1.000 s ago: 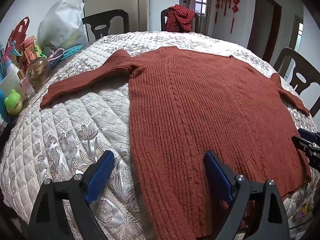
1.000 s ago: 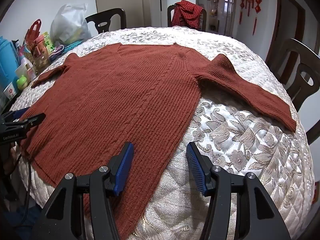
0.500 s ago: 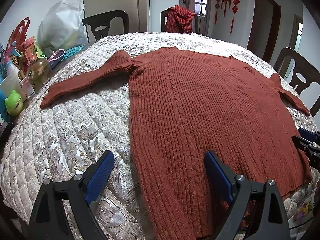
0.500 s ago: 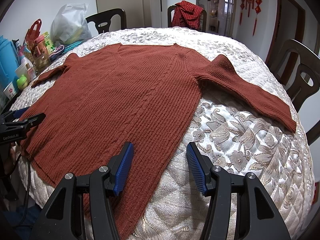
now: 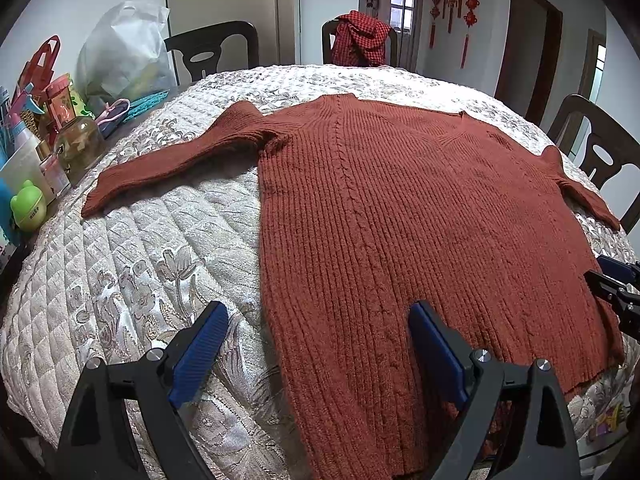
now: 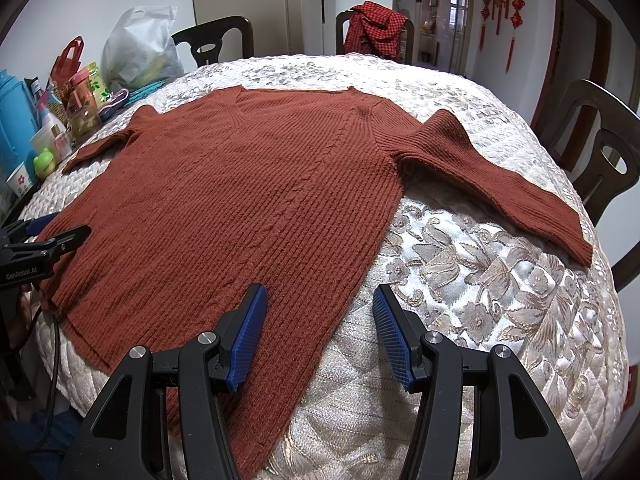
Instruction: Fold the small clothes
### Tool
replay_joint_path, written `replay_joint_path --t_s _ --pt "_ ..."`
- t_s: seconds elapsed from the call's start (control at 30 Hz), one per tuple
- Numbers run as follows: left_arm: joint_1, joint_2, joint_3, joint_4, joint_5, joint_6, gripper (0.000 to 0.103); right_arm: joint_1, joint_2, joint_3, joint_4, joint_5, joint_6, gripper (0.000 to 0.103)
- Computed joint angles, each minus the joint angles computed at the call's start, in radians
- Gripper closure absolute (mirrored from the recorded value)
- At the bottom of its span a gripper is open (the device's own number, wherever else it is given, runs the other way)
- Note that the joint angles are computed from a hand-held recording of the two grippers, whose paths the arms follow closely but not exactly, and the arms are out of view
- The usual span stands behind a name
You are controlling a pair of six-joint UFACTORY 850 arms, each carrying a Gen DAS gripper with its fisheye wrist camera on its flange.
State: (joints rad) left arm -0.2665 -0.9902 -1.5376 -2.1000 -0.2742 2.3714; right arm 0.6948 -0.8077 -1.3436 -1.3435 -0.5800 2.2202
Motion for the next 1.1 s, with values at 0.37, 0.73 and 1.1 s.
replay_joint_path --t_s 0.37,0.73,1.1 --pt "0.001 0.001 -0.002 0.010 0.001 -0.009 0.009 0.001 -0.007 -0.012 0.009 -0.003 -0.009 0.047" --pt "0.001 0.000 -0.003 -0.006 -0.002 0.002 0.009 -0.001 -0.005 -0.009 0.007 -0.002 -0.013 0.047" --pt "0.000 0.004 0.008 -0.046 -0.007 0.038 0.009 0.002 -0.004 -0.008 -0.002 -0.008 0.000 0.047"
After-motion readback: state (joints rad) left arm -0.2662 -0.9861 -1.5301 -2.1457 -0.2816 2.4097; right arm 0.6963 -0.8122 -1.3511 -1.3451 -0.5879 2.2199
